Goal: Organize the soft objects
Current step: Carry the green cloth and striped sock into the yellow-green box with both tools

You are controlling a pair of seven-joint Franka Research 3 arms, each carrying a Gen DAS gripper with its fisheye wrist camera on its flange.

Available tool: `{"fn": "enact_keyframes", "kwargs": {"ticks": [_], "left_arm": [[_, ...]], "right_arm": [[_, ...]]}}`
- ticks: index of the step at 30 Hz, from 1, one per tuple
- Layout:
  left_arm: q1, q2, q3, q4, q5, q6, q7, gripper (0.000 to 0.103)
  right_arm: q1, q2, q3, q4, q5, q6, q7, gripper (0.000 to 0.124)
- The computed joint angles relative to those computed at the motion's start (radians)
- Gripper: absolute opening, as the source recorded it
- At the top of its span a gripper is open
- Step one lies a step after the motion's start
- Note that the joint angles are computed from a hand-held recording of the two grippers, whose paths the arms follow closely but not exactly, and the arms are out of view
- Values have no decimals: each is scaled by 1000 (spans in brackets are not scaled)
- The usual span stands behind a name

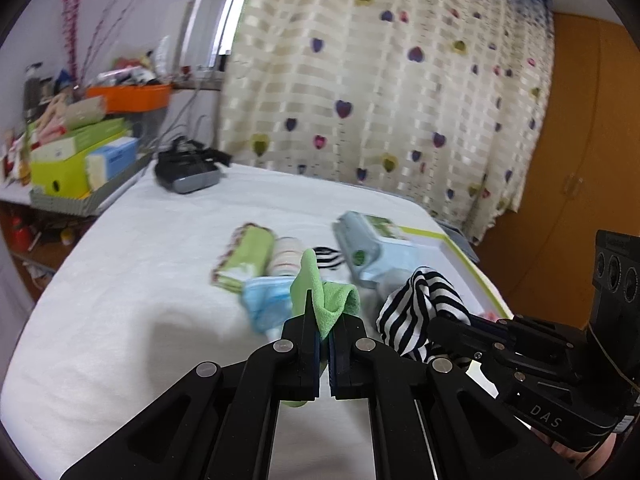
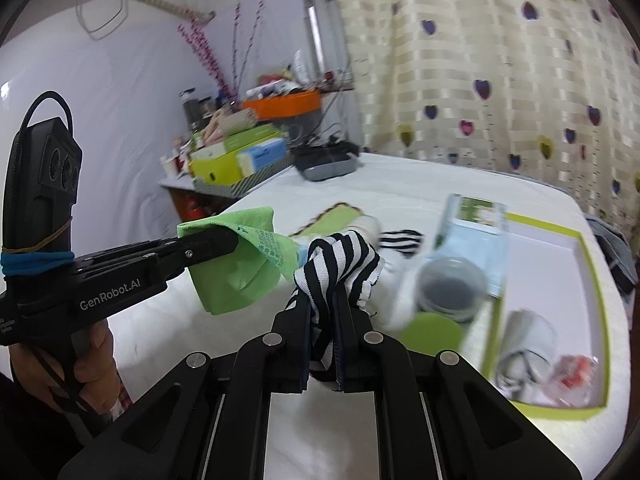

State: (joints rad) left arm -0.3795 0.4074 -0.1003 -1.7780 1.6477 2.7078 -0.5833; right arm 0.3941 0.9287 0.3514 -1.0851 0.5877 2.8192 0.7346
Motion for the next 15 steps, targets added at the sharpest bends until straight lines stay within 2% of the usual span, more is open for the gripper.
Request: {"fn": "enact_keyframes", "kwargs": {"ticks": [8,15], "left_arm": [[-49,96,5,150,-100,31,168,3],[-104,183,47,271,-223,56,318,3]], "right_arm": [[-87,-69,46,-129,71,86,-52,10],[-142,-84,73,-166,113,114,-91,10]]}}
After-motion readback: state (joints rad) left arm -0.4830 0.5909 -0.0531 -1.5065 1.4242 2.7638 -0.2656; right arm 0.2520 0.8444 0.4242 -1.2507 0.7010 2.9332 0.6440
